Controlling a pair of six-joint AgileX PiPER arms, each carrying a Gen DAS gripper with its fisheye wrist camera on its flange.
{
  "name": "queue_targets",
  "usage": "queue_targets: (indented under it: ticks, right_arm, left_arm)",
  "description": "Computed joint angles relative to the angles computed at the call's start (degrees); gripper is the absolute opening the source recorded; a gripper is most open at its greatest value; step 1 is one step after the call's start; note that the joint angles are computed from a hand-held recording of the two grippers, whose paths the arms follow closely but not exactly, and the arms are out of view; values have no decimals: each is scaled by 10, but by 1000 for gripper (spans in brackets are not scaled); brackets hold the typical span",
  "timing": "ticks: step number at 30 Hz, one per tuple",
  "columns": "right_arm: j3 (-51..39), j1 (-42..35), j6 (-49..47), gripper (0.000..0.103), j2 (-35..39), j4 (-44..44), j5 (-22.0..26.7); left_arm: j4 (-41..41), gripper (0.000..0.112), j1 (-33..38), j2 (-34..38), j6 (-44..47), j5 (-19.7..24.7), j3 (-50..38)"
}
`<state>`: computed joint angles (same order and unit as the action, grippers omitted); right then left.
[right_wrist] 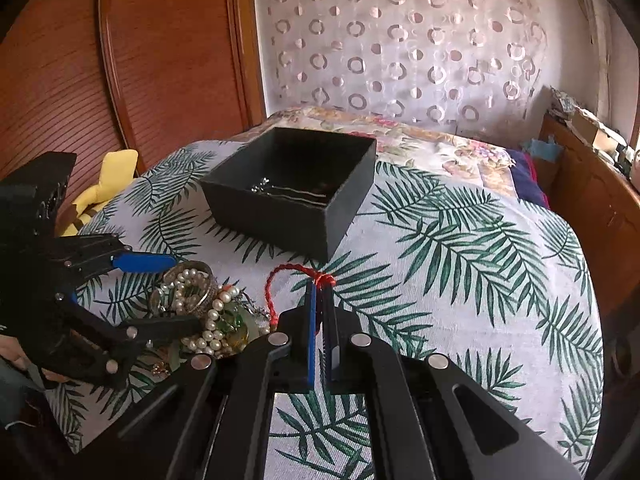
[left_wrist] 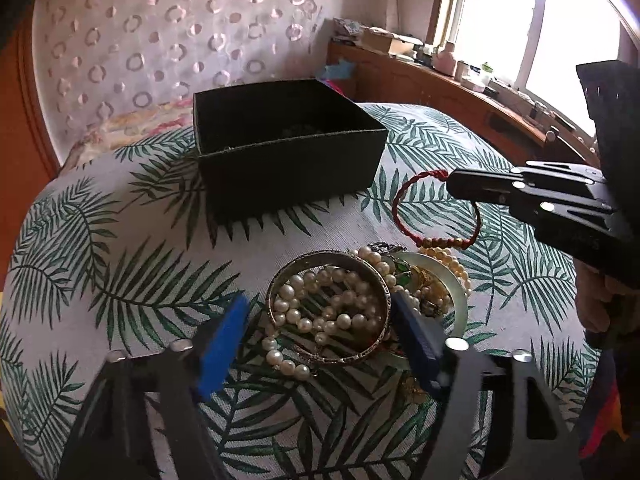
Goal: Organize jewelry
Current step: 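Grasp the red string bracelet with the right gripper while the left grasps the silver bangle, then drop the red bracelet into the box with the right gripper while the left lowers the silver bangle in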
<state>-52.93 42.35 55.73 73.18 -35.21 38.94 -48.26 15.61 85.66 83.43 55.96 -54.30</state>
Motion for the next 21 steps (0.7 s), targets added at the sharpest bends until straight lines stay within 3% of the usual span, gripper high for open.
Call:
queue_targets:
  ticks: [11,21]
  right_arm:
    - [5,-11,-7,3,-11,-2,-20]
    - [-33,-33,-69,3,-10,20,-43]
  left_arm:
    - [-40,57,35,-29,37,32,17]
    - [-60,57,28,-28,25,22,-10]
